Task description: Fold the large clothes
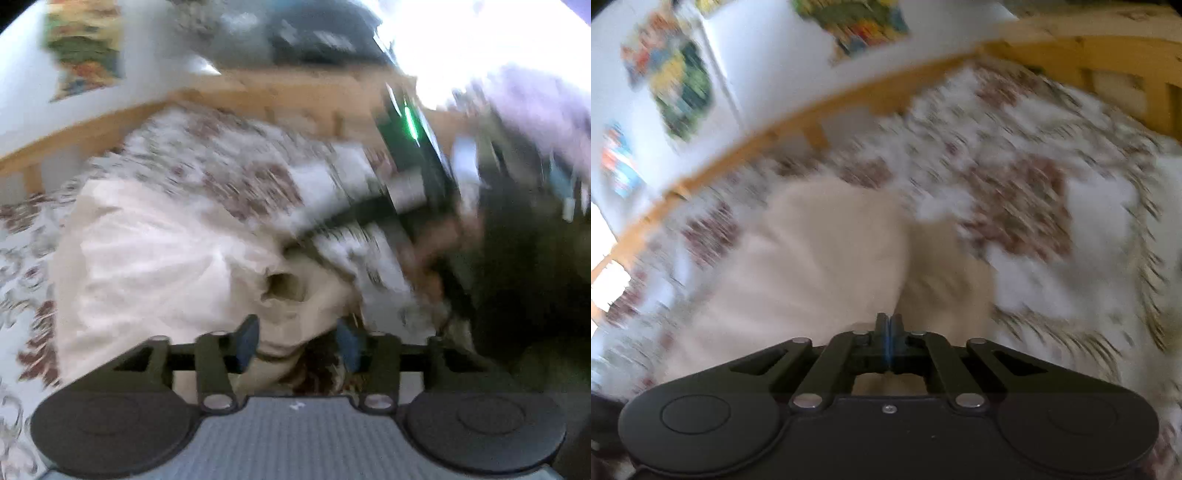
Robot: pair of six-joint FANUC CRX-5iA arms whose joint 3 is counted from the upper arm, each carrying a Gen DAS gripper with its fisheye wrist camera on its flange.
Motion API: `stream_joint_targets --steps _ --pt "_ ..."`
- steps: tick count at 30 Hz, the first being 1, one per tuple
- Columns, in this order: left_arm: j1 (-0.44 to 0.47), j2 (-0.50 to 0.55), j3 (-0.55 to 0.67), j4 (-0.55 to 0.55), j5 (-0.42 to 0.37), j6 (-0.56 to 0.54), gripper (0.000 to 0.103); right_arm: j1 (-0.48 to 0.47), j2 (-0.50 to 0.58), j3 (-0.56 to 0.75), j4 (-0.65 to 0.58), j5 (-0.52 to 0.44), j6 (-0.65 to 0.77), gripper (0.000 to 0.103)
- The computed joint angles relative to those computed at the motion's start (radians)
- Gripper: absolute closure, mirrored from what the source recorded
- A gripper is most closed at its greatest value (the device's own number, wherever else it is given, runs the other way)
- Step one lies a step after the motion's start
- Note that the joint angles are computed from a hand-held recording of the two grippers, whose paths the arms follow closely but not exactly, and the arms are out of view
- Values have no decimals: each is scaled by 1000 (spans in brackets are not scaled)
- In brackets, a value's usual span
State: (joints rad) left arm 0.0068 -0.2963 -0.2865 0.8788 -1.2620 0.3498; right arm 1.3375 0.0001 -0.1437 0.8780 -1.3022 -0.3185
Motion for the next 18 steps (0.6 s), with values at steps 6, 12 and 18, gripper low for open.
stream_joint_targets --steps 6,12,18 --pt "58 -31 -27 35 271 309 34 -5 -27 -56 12 52 -99 103" --pt "130 70 63 -50 285 511 34 -21 -62 -128 105 121 -225 98" --pt "165 176 142 -125 118 564 34 -147 -141 -300 435 460 -572 59"
